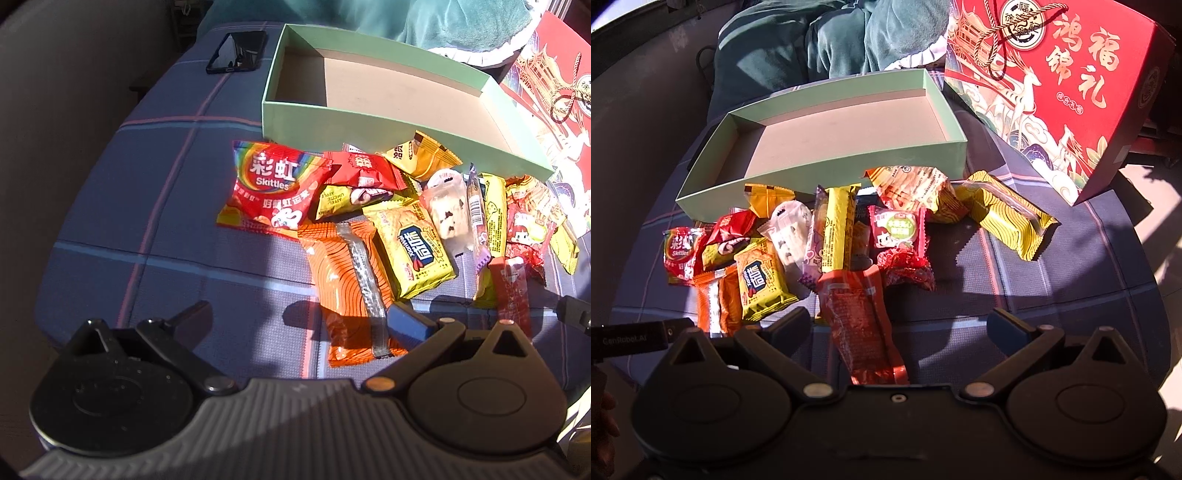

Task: Organize snacks
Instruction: 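Grasp the orange striped bar with the left tool while the right tool grasps the yellow biscuit pack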

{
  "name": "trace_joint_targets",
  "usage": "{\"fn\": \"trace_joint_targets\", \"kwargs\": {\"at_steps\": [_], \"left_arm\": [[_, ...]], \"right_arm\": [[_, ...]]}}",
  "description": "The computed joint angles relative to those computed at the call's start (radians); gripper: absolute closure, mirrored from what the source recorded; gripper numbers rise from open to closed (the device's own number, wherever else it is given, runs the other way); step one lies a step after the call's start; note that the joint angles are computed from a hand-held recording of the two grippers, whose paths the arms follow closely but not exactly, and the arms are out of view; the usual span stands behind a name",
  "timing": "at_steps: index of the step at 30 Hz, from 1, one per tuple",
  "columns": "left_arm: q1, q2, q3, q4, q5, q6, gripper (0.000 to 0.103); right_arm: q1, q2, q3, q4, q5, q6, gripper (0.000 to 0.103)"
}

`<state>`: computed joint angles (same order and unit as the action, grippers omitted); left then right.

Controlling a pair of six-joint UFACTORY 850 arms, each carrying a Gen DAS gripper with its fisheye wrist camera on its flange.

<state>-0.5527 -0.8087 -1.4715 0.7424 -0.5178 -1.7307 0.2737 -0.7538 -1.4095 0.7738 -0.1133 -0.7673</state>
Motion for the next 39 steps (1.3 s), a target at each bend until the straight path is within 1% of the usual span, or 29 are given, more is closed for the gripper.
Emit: {"fn": "trace_joint_targets", "kwargs": {"at_steps": [2, 4, 6, 7, 9, 11, 12, 13, 14, 15, 16, 17, 18, 21, 23, 26, 29, 31, 32, 33, 34, 35, 36, 37, 39], "left_arm": [[0.010, -0.018, -0.013, -0.033, 0.020, 0.025, 0.000], [0.015, -0.038, -0.038, -0.045, 0.025, 0.049, 0.000], [0.019, -0.068, -0.078, -0.054, 0.021, 0.085, 0.000], [0.020, -0.084, -0.099, -0.065, 0.020, 0.109, 0.000], [0.021, -0.111, -0.137, -0.088, 0.019, 0.166, 0.000], [0.019, -0.138, -0.171, -0.104, -0.012, 0.213, 0.000], [0.018, -0.148, -0.182, -0.100, -0.038, 0.220, 0.000], [0.020, -0.147, -0.177, -0.089, -0.048, 0.210, 0.000], [0.025, -0.138, -0.158, -0.080, -0.039, 0.189, 0.000], [0.031, -0.127, -0.136, -0.075, -0.027, 0.164, 0.000], [0.038, -0.112, -0.109, -0.068, -0.012, 0.133, 0.000], [0.046, -0.095, -0.079, -0.060, 0.004, 0.101, 0.000], [0.053, -0.081, -0.052, -0.055, 0.020, 0.078, 0.000], [0.065, -0.057, -0.006, -0.040, 0.049, 0.058, 0.000], [0.070, -0.048, 0.014, -0.020, 0.056, 0.054, 0.000], [0.079, -0.037, 0.038, -0.007, 0.073, 0.055, 0.000], [0.081, -0.035, 0.046, 0.009, 0.080, 0.059, 0.001], [0.076, -0.034, 0.048, 0.040, 0.083, 0.048, 0.006], [0.071, -0.032, 0.050, 0.073, 0.082, 0.029, 0.015], [0.068, -0.029, 0.054, 0.105, 0.087, 0.011, 0.026], [0.064, -0.027, 0.055, 0.126, 0.087, 0.000, 0.033], [0.061, -0.024, 0.056, 0.152, 0.086, -0.014, 0.051], [0.061, -0.021, 0.058, 0.163, 0.090, -0.019, 0.053], [0.064, -0.016, 0.067, 0.174, 0.105, -0.033, 0.054], [0.061, 0.002, 0.085, 0.173, 0.118, -0.050, 0.055]], "right_arm": [[0.000, -0.014, -0.020, 0.007, -0.029, -0.019, 0.000], [0.001, -0.026, -0.041, 0.050, -0.060, -0.071, 0.000], [0.007, -0.041, -0.067, -0.013, -0.084, -0.014, 0.000], [0.009, -0.047, -0.080, -0.018, -0.097, -0.010, 0.000], [0.016, -0.058, -0.102, 0.024, -0.112, -0.054, 0.000], [0.026, -0.075, -0.131, 0.018, -0.130, -0.052, 0.000], [0.031, -0.085, -0.150, 0.000, -0.143, -0.032, 0.000], [0.034, -0.094, -0.164, 0.001, -0.154, -0.030, 0.000], [0.039, -0.106, -0.185, 0.025, -0.171, -0.052, 0.003], [0.044, -0.117, -0.203, 0.043, -0.187, -0.074, 0.009], [0.049, -0.129, -0.221, 0.036, -0.204, -0.071, 0.010], [0.055, -0.145, -0.246, 0.029, -0.230, -0.066, 0.015], [0.061, -0.160, -0.269, 0.024, -0.252, -0.062, 0.023], [0.085, -0.213, -0.344, -0.026, -0.302, -0.025, 0.037], [0.101, -0.252, -0.399, -0.086, -0.324, 0.028, 0.041], [0.117, -0.315, -0.484, -0.208, -0.362, 0.145, 0.041], [0.123, -0.360, -0.539, -0.272, -0.399, 0.205, 0.041], [0.130, -0.375, -0.557, -0.307, -0.402, 0.240, 0.040], [0.134, -0.385, -0.565, -0.318, -0.399, 0.246, 0.039], [0.139, -0.382, -0.554, -0.317, -0.376, 0.235, 0.039], [0.145, -0.378, -0.543, -0.322, -0.355, 0.220, 0.040], [0.152, -0.369, -0.525, -0.337, -0.328, 0.214, 0.055], [0.156, -0.356, -0.500, -0.340, -0.302, 0.193, 0.056], [0.157, -0.351, -0.491, -0.330, -0.298, 0.173, 0.056], [0.152, -0.345, -0.482, -0.296, -0.312, 0.153, 0.056]]}}
